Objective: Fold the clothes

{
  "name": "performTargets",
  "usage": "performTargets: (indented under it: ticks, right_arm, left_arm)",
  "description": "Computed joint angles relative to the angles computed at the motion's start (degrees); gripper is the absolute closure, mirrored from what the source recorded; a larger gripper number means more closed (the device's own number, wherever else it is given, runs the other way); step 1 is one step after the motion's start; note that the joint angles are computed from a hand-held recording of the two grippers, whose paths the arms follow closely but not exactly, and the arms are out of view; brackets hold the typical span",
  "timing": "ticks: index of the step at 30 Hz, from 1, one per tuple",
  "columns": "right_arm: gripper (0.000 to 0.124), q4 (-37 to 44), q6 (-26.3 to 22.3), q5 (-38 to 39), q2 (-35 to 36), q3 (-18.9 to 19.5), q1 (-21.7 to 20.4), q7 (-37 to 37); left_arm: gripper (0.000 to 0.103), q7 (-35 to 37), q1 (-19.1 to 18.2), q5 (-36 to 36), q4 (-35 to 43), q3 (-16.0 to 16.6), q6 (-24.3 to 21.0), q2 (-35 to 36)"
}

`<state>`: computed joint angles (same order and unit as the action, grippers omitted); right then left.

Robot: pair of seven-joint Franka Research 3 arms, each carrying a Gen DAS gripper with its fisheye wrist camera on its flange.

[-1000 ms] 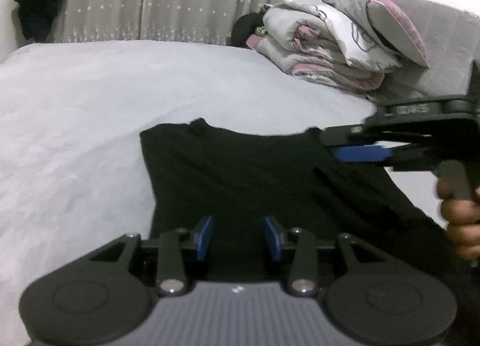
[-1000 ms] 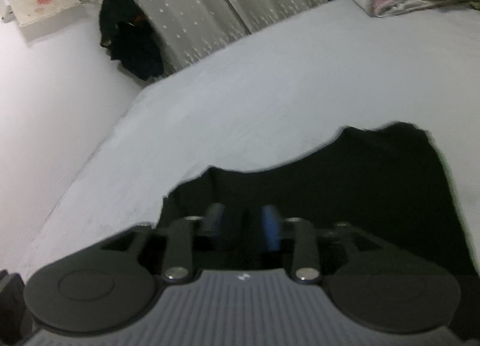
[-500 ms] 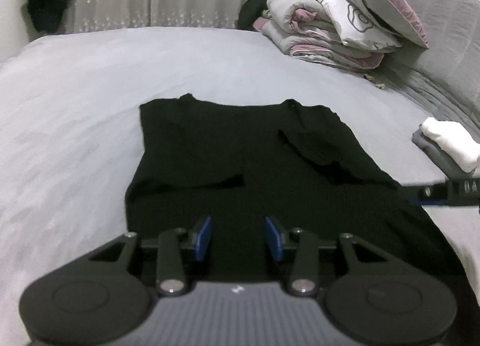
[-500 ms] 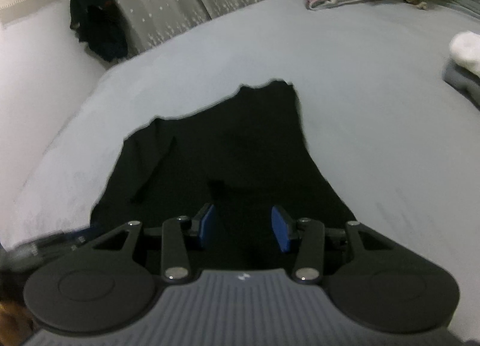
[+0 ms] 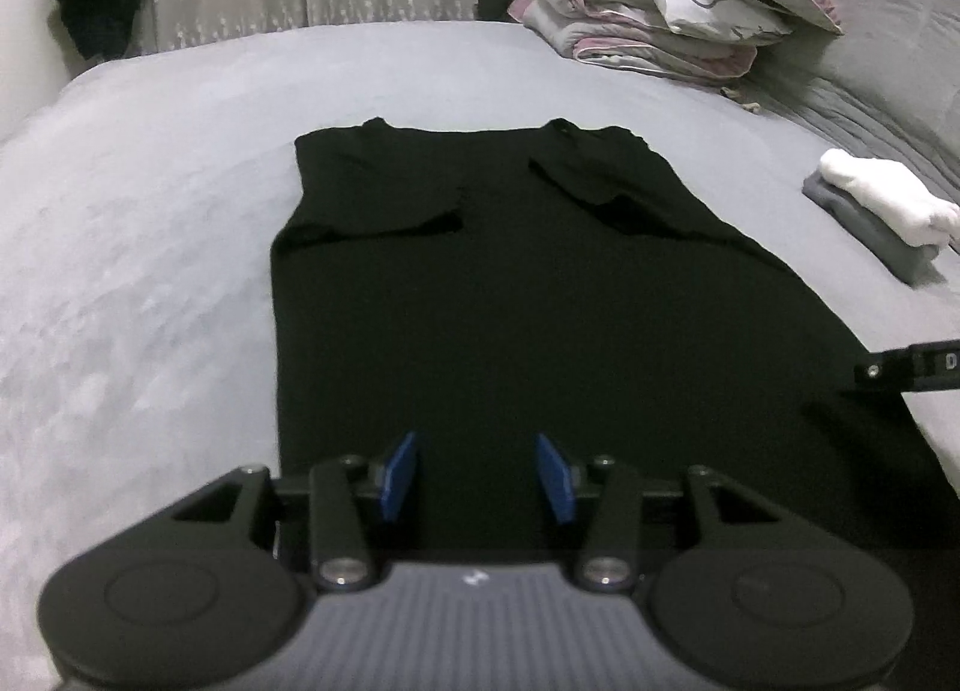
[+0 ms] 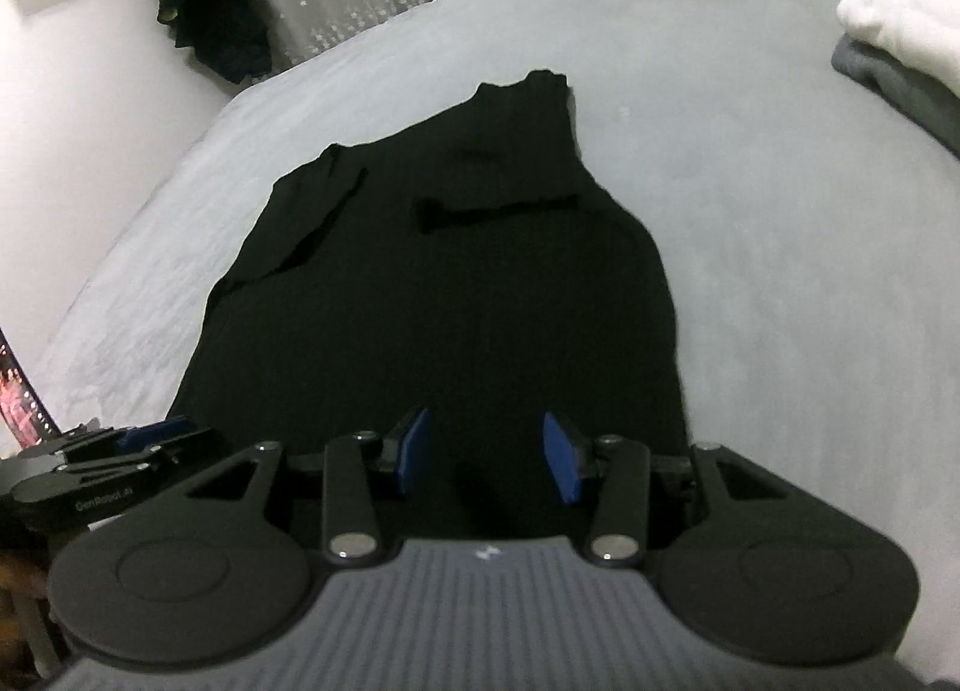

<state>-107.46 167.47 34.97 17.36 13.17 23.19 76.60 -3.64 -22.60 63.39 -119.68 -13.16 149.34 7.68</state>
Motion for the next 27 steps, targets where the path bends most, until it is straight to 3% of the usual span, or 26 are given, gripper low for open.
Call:
performTargets:
  ticks: [5, 10, 18, 22, 27]
  right_arm:
    - [0.077, -1.2, 0.8, -1.3, -0.7, -0.2, 0.8, 0.0]
    - [0.076, -4.6, 1.9, 0.8, -2.8, 1.4, 0.0, -4.5]
    - [0.075, -12.6, 5.5, 10.5, -8.4, 3.8, -0.9, -17.3]
    - [0.075, -14.0, 3.7, 10.7, -10.6, 1.4, 0.7, -17.0]
    - [0.075, -8.8, 2.2, 6.8, -8.4, -1.1, 1.5, -13.3]
  left_arm:
    - [0.054, -1.6, -0.8, 0.9, -1.5, -0.6, 0.3, -1.0]
    - [0.054, -6.6, -1.8, 4.0, -3.9, -1.6, -0.8, -2.4]
    - [0.053, -6.3, -3.1, 6.5, -8.4, -4.2, -2.0, -6.0]
    - [0.052, -2.6, -2.2, 3.5, -8.5, -4.3, -0.3, -6.9]
    - [0.052, 1.7, -0.2, 2.7, -3.0, -2.7, 2.7, -3.9]
